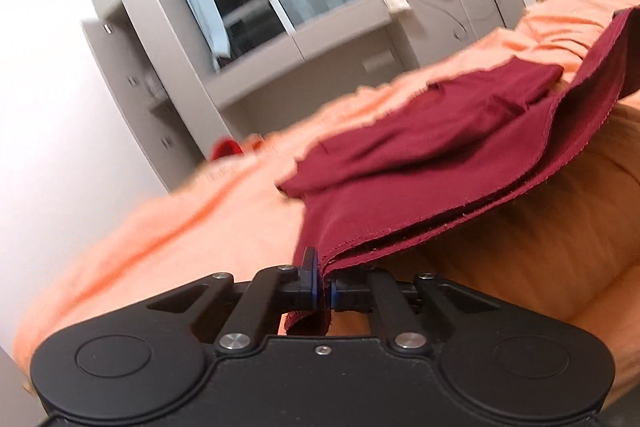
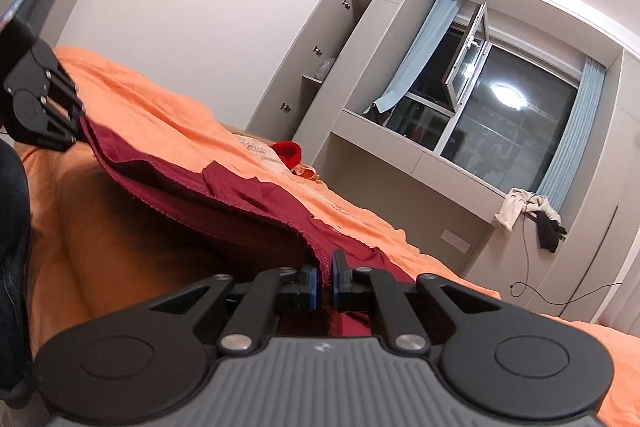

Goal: Fold small clothes
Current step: 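Lift the hem with both grippers and fold it toward the collar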

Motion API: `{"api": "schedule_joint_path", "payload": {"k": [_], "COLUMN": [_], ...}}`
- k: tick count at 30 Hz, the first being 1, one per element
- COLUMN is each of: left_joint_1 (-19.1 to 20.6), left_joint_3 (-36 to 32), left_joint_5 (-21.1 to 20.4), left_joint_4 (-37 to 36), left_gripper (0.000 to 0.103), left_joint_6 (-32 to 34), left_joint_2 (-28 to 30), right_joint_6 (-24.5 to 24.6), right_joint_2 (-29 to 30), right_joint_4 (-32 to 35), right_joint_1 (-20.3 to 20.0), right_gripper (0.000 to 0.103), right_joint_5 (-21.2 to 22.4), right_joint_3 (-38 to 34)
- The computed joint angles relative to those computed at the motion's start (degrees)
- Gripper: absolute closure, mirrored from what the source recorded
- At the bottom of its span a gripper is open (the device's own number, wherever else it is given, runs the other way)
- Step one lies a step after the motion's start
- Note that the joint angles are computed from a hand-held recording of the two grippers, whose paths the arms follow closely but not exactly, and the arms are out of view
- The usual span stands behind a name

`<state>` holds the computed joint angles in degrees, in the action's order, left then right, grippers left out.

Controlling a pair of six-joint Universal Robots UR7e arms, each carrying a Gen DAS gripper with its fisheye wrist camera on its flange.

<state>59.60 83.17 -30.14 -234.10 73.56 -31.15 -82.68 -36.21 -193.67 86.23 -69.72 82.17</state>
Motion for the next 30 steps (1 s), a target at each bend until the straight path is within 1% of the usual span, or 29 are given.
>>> {"api": "schedule_joint_path", "payload": {"k": [2,7,10,15,20,23,24,27,30], "left_joint_1": [-0.25,-2.01,-3.81,-7.54,-11.93,-14.40,-15.12,-16.70,-16.97], "left_joint_3": [-1.13,-0.16,1.95,6.38,10.76,13.55,14.33,16.06,17.04], "left_joint_5": [-1.16,-3.64,-4.94,-5.18,-4.26,-3.24,-2.85,-1.24,-0.36], "left_joint_4": [-3.54,-7.58,-9.07,-10.90,-14.49,-16.36,-16.86,-16.45,-14.31], "left_gripper": [0.098,0.098,0.098,0.098,0.098,0.098,0.098,0.098,0.098], "left_joint_6": [2.26,1.48,1.63,1.64,2.76,2.07,1.71,-0.57,-4.50], "left_joint_2": [0.68,0.32,-0.43,-1.90,-3.27,-4.42,-4.69,-5.34,-6.04], "right_joint_6": [0.27,1.70,2.32,4.57,5.49,5.10,5.21,5.44,5.60], "right_joint_2": [0.40,-0.04,-1.01,-4.63,-10.40,-13.70,-14.47,-16.74,-17.19], "right_joint_4": [-2.26,-7.35,-10.77,-14.46,-16.39,-18.25,-18.14,-19.17,-18.32], "right_joint_1": [-0.21,-1.11,-1.68,-2.82,-4.11,-4.89,-4.92,-5.46,-5.41], "right_gripper": [0.096,0.097,0.097,0.097,0.097,0.097,0.097,0.097,0.097], "right_joint_5": [0.07,2.13,3.98,6.25,8.48,10.17,10.49,11.44,11.36], "right_joint_3": [0.69,2.51,4.23,8.59,15.18,19.42,19.83,22.80,22.77]}}
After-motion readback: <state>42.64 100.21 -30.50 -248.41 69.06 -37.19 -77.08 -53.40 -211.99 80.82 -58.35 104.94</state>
